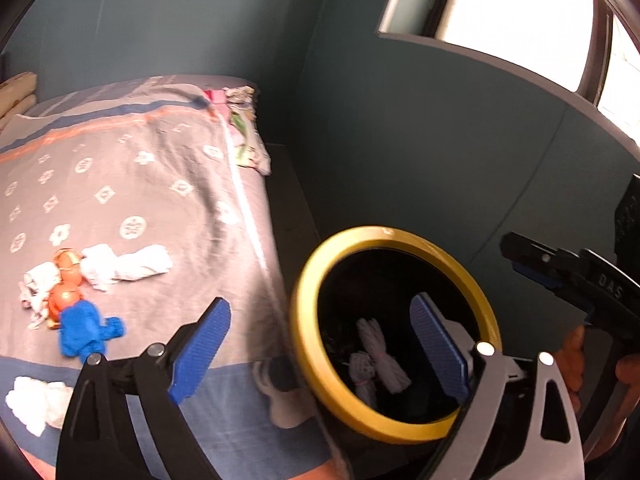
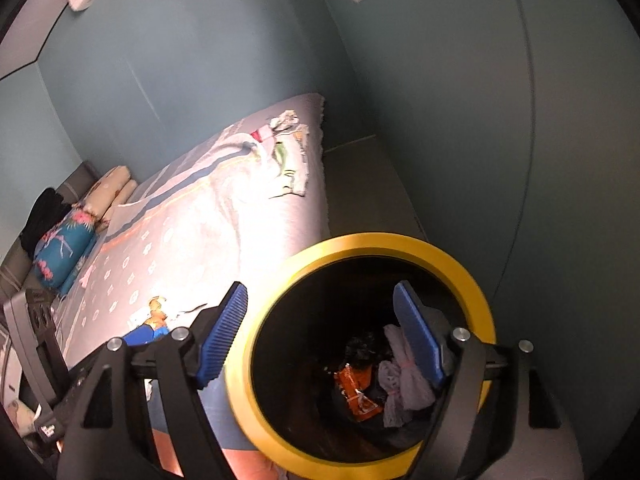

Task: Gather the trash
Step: 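Move both open tools back over the bed toward the remaining trash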

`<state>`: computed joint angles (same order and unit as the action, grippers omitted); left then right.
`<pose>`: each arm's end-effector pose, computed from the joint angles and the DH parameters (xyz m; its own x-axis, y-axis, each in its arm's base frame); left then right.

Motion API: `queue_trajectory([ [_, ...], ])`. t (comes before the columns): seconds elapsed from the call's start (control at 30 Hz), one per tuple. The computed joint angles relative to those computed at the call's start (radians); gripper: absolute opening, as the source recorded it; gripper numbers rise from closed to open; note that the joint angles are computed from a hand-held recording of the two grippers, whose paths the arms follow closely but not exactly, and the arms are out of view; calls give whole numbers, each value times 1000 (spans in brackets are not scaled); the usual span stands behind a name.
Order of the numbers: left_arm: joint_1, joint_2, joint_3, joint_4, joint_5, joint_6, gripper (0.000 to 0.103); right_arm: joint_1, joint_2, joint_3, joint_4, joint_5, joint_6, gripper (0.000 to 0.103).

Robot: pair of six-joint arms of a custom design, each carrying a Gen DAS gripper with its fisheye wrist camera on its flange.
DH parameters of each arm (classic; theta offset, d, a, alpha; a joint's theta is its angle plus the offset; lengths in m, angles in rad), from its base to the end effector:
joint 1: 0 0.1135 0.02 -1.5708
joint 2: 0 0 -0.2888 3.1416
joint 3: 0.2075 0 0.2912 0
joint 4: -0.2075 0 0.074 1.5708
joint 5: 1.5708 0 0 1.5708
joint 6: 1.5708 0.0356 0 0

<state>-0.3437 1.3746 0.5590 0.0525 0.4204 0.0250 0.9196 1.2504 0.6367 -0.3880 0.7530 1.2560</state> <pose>0.2584 -0.1079 0.1568 -0.6359 0.2518 -0.7295 0.6014 0.7541 -0.2639 0.1712 0.1844 0.1883 -0.4975 0.4918 -0.7146 0.3750 0.8648 0.3340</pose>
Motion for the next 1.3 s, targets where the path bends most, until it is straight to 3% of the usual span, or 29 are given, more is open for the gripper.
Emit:
queue_trajectory([
  [0.57, 455, -92, 40, -167, 145, 188, 92, 61, 245, 299, 37, -51, -203, 77],
  [0.9, 698, 38, 114, -193, 186, 301, 92, 48, 490, 559, 53, -155, -314, 77],
  [1.3, 852, 245, 187, -167, 153, 415, 92, 19, 819, 908, -7, -294, -394, 77],
])
